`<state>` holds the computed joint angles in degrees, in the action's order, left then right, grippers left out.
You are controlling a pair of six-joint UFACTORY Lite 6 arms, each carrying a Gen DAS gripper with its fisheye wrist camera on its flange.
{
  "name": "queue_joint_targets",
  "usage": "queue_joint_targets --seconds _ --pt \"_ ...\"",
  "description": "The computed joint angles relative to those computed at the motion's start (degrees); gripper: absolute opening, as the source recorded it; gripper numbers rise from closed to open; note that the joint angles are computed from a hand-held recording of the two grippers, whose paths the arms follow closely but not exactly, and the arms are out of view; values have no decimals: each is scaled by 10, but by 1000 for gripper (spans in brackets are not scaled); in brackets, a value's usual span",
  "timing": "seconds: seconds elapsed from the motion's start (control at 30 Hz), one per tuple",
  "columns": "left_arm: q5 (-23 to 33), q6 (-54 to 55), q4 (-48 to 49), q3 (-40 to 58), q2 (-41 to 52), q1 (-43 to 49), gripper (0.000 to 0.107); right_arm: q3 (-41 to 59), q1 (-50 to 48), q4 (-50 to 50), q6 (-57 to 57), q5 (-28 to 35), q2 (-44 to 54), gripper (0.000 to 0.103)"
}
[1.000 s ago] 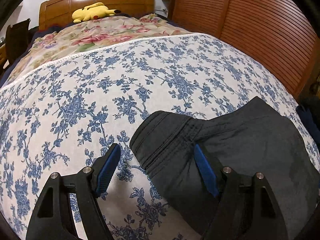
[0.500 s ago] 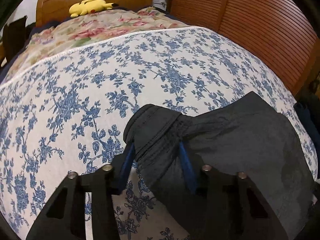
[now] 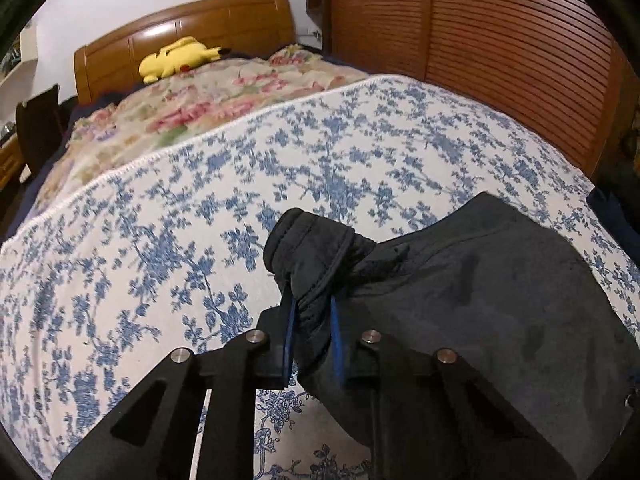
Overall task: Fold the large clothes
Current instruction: 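Lift the folded jacket with both tools and carry it toward the clothes stack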
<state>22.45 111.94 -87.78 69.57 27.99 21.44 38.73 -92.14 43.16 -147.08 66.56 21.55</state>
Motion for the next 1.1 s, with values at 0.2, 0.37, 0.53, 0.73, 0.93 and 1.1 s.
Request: queue_joint_targets --seconds 0.2,0.37,0.53,0.73,0.93,1.1 --pt "13 11 -8 -57 -94 1 14 39 -34 -12 21 117 -12 13" --pt "18 19 -21 -117 -190 -4 14 49 -39 -15 5 158 -22 12" --pt "7 7 -16 -161 -265 -19 13 73 -61 -21 -24 200 -14 11" --pt "-9 -59 23 -192 -349 -47 13 122 -78 -4 -23 264 -14 11" --pt "-85 -373 276 -166 -422 -157 13 244 -94 42 11 339 30 11" --pt "-135 -673 541 -96 -417 -296 13 417 -113 108 72 409 106 11"
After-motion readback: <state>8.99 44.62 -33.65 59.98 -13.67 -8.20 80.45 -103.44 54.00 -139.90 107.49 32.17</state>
